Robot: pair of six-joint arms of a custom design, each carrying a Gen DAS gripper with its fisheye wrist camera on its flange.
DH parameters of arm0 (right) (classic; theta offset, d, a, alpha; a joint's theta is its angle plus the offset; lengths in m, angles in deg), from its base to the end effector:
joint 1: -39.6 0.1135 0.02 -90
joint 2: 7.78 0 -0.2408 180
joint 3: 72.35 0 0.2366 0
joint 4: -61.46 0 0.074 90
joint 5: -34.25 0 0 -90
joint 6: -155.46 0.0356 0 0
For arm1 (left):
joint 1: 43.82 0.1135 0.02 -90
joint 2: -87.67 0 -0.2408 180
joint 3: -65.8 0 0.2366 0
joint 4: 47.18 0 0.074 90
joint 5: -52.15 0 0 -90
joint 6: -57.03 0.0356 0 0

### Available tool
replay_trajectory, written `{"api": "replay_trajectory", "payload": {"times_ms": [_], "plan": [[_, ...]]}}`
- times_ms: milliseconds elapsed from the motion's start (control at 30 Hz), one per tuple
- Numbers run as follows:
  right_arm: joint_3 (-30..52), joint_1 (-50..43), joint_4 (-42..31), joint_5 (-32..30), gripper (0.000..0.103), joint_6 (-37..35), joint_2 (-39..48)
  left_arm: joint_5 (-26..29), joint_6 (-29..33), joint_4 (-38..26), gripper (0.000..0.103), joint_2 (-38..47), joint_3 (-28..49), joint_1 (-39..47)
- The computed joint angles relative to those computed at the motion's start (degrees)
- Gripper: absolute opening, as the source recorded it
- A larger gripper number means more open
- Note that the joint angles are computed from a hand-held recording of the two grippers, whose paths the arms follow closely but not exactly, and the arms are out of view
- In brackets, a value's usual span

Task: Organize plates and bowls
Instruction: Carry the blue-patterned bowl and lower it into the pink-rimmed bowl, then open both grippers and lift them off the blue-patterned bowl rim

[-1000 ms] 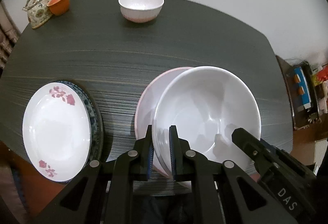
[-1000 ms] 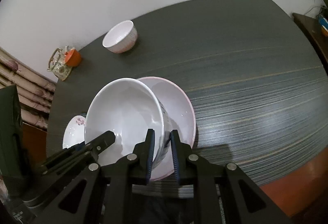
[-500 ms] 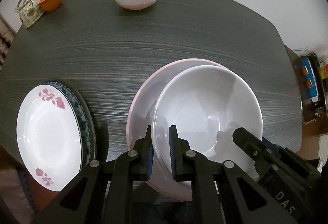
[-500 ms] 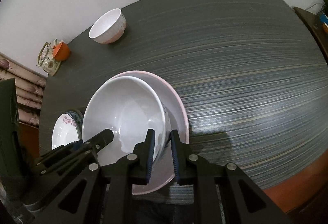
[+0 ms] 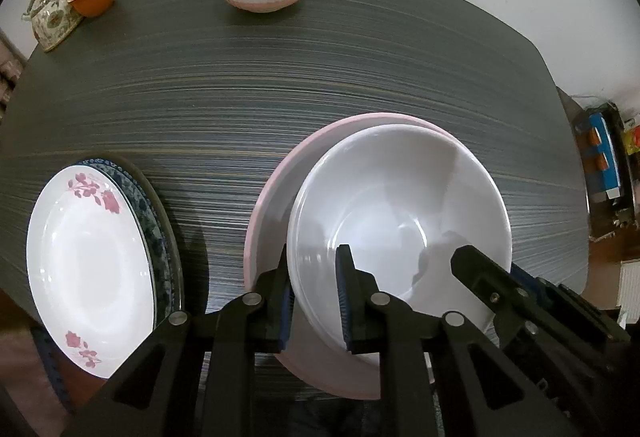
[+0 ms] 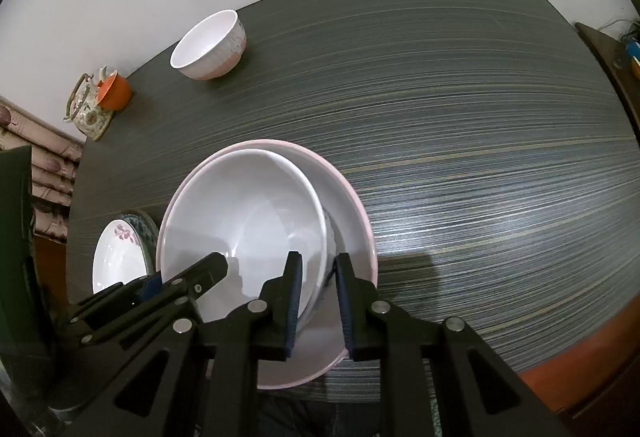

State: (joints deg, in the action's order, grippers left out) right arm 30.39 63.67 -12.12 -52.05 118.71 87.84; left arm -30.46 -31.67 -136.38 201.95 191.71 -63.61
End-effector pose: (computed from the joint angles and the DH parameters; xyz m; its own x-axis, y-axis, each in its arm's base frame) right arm 0.2950 0.1293 0.2821 -0.8081 0.5148 -0.2864 0.4413 0.8510 0.2846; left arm 0.3506 -0.1310 0.2740 -0.9104 0.3515 -0.2180 0.3826 0.9160 -0.1207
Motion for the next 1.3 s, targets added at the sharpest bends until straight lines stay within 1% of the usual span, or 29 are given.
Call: {"api": "replay_trajectory", "payload": {"times_ms": [333, 400, 533, 733, 800, 1067, 1200, 1300], "plan": [[0.0, 0.45, 0.02, 0.13, 0.02, 0.53, 0.34, 0.75, 0.14, -0.11, 0.016, 0.11, -0.05, 0.51], [-0.02, 0.37, 0.09, -0.02, 0.023, 0.99, 0.2, 0.82, 0.35, 0.1, 0.016, -0.05, -0.19, 0.68], [-0.2, 0.58, -0.13, 0.5, 0.026, 1.19, -0.12, 1.07, 0.55, 0.63, 0.018, -0.64, -1.04, 1.05], [-0.31, 0.76, -0.12, 0.53, 0.029, 1.69, -0.26, 1.65, 1.07, 0.74, 0.018, -0.88, -1.43, 1.64], [-0.81, 0.76, 0.18, 0.57, 0.031, 2.02, -0.69, 2.14, 1.35, 0.98, 0.018, -1.22, -1.67, 1.94], [-1.58, 0.23, 0.51, 1.02, 0.032, 2.32, -2.67, 3.23, 2.23, 1.04, 0.027, -2.77, -1.72, 2.74], [-1.82, 0.25, 0.89, 1.77, 0.032, 2.65, -3.44, 4.55, 2.22, 0.38, 0.027, -3.34, -0.83, 3.16], [-2.0, -0.32, 1.31, 2.29, 0.032, 2.35, -4.23, 6.18, 2.19, -1.13, 0.027, -3.34, 1.37, 3.9]]}}
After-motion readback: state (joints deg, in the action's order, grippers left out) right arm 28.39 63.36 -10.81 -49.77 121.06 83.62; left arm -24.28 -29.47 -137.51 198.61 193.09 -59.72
